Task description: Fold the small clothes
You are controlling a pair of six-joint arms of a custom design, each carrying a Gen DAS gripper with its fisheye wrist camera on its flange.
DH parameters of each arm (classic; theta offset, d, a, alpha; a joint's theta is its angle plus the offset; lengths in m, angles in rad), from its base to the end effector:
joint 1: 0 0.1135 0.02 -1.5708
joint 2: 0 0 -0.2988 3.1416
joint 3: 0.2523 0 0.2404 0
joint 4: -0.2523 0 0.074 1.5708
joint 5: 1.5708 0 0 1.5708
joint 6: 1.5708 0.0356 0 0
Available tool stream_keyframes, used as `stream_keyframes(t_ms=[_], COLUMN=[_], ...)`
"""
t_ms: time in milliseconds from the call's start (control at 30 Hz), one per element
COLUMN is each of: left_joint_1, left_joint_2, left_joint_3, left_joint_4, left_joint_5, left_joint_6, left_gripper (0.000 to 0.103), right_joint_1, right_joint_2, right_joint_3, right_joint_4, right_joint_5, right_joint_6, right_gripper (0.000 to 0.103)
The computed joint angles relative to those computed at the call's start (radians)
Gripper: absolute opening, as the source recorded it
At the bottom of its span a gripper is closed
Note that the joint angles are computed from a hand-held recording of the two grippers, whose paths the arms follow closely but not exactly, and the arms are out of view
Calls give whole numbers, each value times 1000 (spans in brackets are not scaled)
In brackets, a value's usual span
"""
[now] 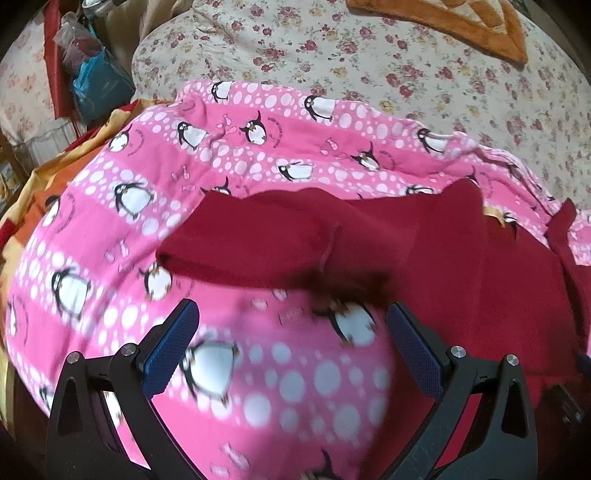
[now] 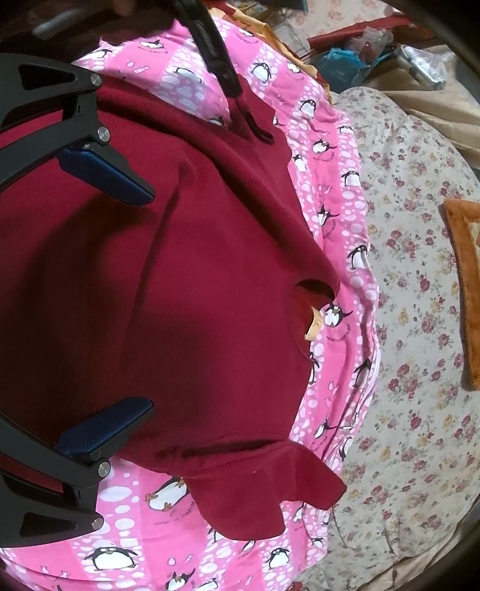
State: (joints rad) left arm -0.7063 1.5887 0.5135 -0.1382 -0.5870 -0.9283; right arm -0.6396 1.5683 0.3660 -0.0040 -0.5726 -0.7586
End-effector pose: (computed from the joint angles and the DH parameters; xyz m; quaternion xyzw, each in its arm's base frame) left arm 0.1840 -0.1311 0.1389 -0.1554 0.9305 0.0707 0.3240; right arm 0.1689 -0.1016 0.1197 -0.1072 0.9387 0.1007 0.3118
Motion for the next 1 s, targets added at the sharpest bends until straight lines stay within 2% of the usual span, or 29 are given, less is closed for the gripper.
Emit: stream_keyframes(t_ms=[133, 267, 333, 400, 433, 467, 500, 533, 567, 600, 1000], left_joint_1=[93, 162, 190, 225, 253, 265, 282, 297, 305, 317, 236], left_joint_2=[80, 170, 209, 244, 249, 248, 238, 221, 209, 185, -108], left_joint_3=[13, 47, 62, 78, 75, 73, 63, 56, 57, 57, 140], left_joint_4=[90, 150, 178, 191, 216, 228, 248, 257, 252, 245, 47], left_joint_5=[26, 54, 74, 104, 139, 157, 181, 207, 225, 261, 352], left_joint_6=[122, 223, 264, 295, 314, 320, 327, 329, 329, 330, 319], left_gripper=[102, 95, 84, 61, 58, 50, 38, 31, 17, 10, 9], right_joint_1=[1, 11, 18, 23, 25, 23, 22, 22, 21, 20, -10], right_joint_2=[-12, -18, -12, 2, 10, 17, 21, 25, 28, 31, 28], right_joint_3=[0, -4, -6, -4, -5, -3, -2, -2, 0, 1, 24], right_joint_4=[-22, -32, -25, -16, -8, -6, -2, 0, 1, 3, -34], right_joint_5=[-12, -11, -7, -1, 3, 5, 6, 8, 9, 8, -15], right_joint_6=[-9, -15, -12, -6, -2, -2, -1, 0, 1, 2, -3], right_gripper=[103, 103, 103, 103, 103, 103, 103, 103, 103, 103, 103])
